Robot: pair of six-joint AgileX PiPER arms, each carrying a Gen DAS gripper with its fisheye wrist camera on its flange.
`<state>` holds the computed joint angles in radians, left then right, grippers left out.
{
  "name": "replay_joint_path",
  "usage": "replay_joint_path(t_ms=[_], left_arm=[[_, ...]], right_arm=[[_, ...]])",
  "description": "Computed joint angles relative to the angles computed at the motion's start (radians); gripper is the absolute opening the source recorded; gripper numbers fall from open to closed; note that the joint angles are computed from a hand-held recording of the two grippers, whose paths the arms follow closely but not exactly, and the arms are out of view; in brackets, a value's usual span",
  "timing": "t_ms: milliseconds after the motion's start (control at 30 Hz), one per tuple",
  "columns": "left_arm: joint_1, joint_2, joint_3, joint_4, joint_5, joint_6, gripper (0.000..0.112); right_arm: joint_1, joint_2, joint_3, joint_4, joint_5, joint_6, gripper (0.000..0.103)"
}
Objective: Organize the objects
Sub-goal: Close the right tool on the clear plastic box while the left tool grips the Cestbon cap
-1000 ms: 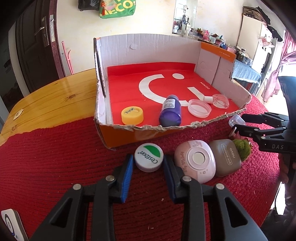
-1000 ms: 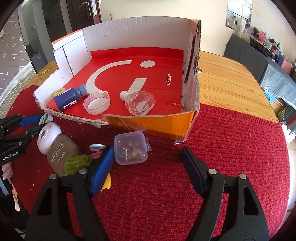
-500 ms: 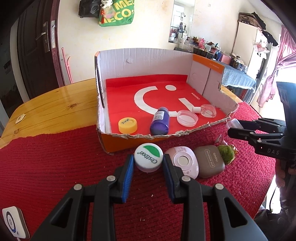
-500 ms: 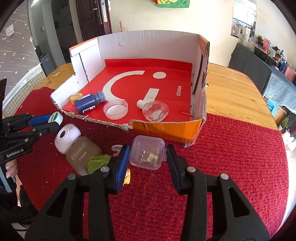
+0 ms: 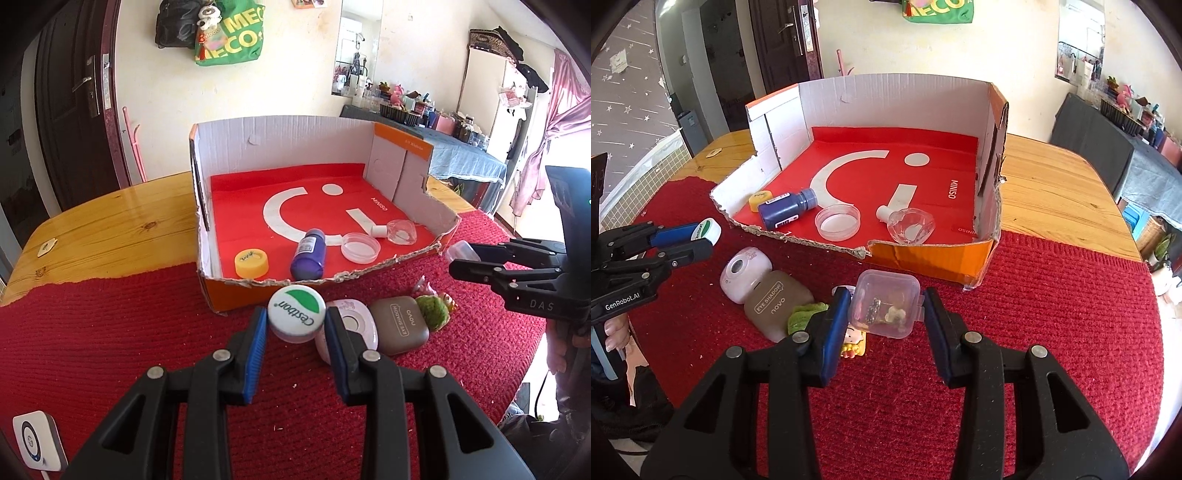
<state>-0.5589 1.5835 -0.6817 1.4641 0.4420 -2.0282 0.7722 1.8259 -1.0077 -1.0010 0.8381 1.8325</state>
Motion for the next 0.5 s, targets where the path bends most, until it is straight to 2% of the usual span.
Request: replay_joint_path(t_ms=[167,233,333,500], left_arm=[[0.020,-0.022,-0.053,-0.100,0.006,0.148,0.033],[0.052,-0.019,-0.088,-0.149,-0.013,0.230,0.033],[0.116,0.015,-0.166,-0.278,-0.049,0.416,0.033],[0.215,0.121,-0.319,-0.593,-0.078,0.812,0.033]], right_arm=[[0.010,-0.034,-0.028,0.004,0.037,-0.044,0.039],[0.002,-0.042,-0.055,0.008,0.057,-0.084,0.039],[-0.042,-0.051,-0.097,0.019,0.057,-0.164,0.039],[-0.180,-0.008,-0.195,0.108,0.004,-0.362,0.039]])
